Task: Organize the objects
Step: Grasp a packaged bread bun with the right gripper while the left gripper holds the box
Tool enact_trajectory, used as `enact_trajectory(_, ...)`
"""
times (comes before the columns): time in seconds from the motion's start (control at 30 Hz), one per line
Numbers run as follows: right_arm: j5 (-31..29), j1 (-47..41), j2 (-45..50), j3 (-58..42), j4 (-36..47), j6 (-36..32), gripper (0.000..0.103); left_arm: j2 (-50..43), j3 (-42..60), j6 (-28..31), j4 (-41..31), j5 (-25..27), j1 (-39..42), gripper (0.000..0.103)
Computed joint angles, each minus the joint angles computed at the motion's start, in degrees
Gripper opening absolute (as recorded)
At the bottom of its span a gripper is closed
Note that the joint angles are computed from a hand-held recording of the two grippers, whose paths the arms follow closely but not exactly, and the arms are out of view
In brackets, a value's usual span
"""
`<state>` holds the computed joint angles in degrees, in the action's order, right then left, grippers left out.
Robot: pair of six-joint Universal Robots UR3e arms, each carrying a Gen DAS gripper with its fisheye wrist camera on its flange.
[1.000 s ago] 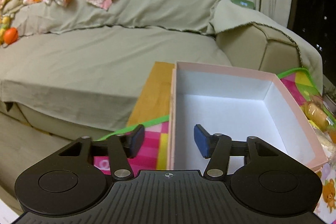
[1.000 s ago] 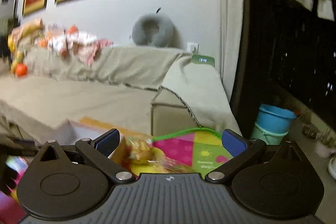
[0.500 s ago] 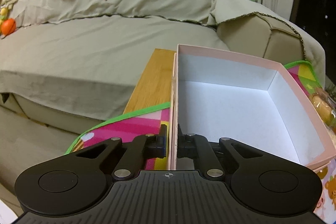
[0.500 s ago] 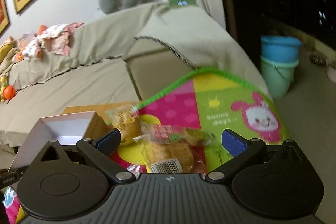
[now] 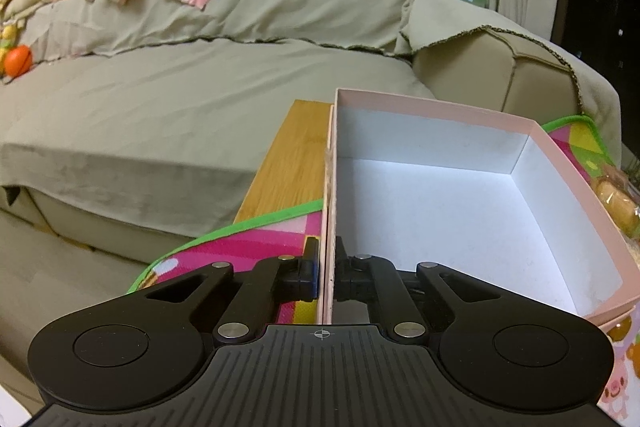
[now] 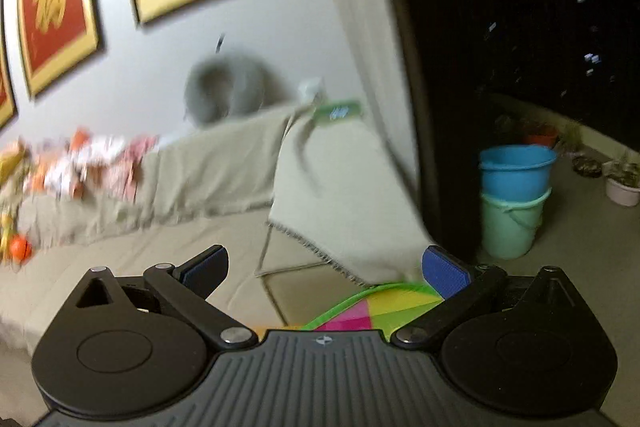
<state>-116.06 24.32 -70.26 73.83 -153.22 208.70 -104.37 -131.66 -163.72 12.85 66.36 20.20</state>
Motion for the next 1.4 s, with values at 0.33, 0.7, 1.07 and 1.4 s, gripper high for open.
enact_trajectory(0.33,26.6,-7.4,27.1,-17.7,4.1,4.7,0.081,3.3,-2.5,1.7,-1.2,-2.7,2.4,0.008)
enact_trajectory(0.7,27.2,-8.3,29.7,-16.7,8.3,1.8,0.054,4.9,-3.8,2.4,-3.2,-5.5,4.4,0.009)
enact_trajectory(1.07,15.1,-3.2,22.6,-5.2,3.3,-8.6,0.066,4.5,-4.1,2.1,-1.1,-3.7,3.0,0.009)
enact_trajectory(1.4,12.1,-1.5,17.7,0.4,-1.4,-4.8,0.055,1.8,-3.4,3.2,2.6,-3.7,2.1,0.009)
